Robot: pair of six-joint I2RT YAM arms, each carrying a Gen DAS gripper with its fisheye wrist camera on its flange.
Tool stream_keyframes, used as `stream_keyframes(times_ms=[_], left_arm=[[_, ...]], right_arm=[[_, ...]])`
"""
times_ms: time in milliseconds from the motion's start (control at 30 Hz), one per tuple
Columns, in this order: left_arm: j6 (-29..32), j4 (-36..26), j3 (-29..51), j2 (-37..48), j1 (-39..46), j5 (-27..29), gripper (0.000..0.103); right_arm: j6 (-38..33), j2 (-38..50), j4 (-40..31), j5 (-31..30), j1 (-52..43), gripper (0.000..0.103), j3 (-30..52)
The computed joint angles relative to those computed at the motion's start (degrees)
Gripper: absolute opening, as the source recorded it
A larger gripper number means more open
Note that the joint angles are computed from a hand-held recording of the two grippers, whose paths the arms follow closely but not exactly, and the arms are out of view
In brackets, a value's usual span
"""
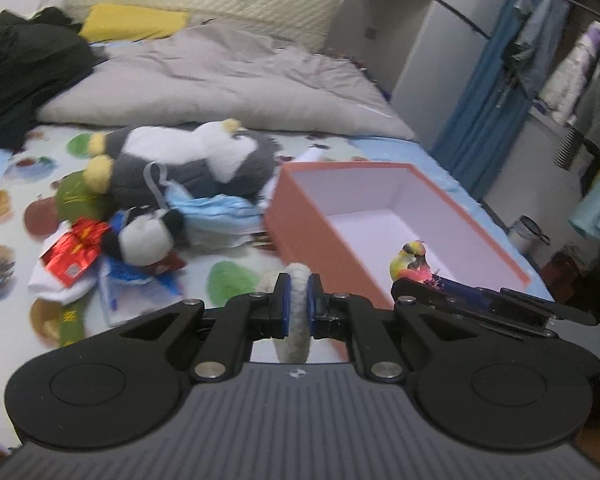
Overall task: Organize soft objects
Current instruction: 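Carry both held toys over the pink box and open the left tool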
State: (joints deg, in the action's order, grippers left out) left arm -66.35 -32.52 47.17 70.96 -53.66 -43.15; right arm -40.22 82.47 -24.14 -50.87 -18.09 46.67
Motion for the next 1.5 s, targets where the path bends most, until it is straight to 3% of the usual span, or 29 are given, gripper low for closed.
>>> stream_keyframes(times_ms=[433, 800, 1133, 1500], left_arm=[[15.1, 11.9, 8.6, 10.5, 2.3, 4.7, 0.010], [27.9, 19.5, 18.9, 22.8, 14.7, 19.9, 0.010], [33.3, 13.3, 35.5, 39.7, 24.5, 33.8, 0.010], [34.8, 6.3, 48.2, 52.3, 28.1, 39.1, 0.012]], right_arm=[[1.6, 4.4, 2.0, 0.8, -8.5, 0.030, 5.1], [9.4, 17.7, 3.3, 9.4, -3.7, 0.030, 19.1], [9.0, 31.1, -1.7, 17.3, 0.7, 0.030, 32.3], [10.4, 39.1, -6.3, 21.6, 1.9, 0.031, 39.6]])
